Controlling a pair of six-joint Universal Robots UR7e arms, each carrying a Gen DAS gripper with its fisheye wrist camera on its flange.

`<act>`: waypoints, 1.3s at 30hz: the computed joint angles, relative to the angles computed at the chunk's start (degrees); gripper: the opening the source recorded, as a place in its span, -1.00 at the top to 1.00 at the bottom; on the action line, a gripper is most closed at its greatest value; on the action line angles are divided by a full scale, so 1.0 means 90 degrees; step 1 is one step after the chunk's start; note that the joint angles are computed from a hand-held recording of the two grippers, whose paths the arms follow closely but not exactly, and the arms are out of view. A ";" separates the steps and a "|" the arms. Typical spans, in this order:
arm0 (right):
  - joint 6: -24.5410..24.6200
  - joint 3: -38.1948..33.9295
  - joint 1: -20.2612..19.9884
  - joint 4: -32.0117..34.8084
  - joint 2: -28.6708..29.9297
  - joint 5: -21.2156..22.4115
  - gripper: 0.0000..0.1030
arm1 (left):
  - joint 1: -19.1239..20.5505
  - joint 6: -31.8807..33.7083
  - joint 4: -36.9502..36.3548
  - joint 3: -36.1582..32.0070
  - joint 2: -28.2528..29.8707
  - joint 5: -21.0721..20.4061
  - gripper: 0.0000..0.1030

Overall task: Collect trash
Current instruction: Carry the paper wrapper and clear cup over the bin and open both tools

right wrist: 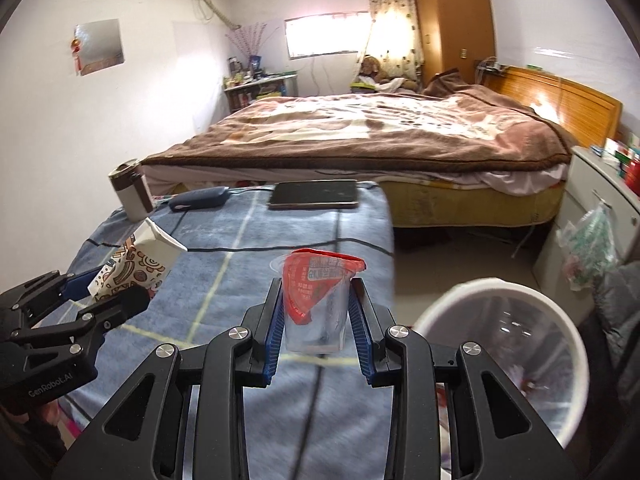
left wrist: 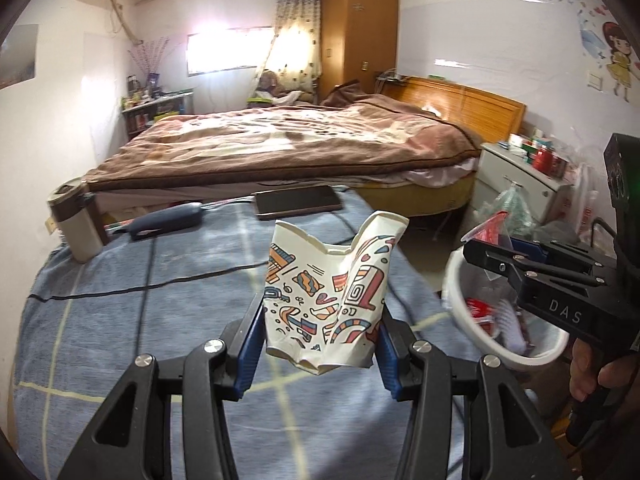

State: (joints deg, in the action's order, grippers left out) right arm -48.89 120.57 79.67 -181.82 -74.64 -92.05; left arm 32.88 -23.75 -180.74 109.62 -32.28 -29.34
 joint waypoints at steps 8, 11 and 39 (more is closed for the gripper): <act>0.0040 -0.0026 -0.0423 -0.0165 -0.0286 0.0052 0.35 | -0.0033 0.0349 -0.0042 -0.0637 0.0546 -0.0488 0.00; 0.0145 -0.0053 -0.0556 -0.0228 -0.0351 0.0064 0.34 | -0.0018 0.0476 0.0011 -0.0960 0.0766 -0.0701 0.00; 0.0322 -0.0604 -0.1569 0.0198 -0.0579 -0.0476 0.34 | 0.0081 0.0859 0.1411 -0.3464 0.2426 -0.2053 -0.01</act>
State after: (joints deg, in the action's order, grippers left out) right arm -45.99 115.13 65.55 -180.04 -79.85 -96.34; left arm 33.61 -16.02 -168.05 78.44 -10.45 -47.82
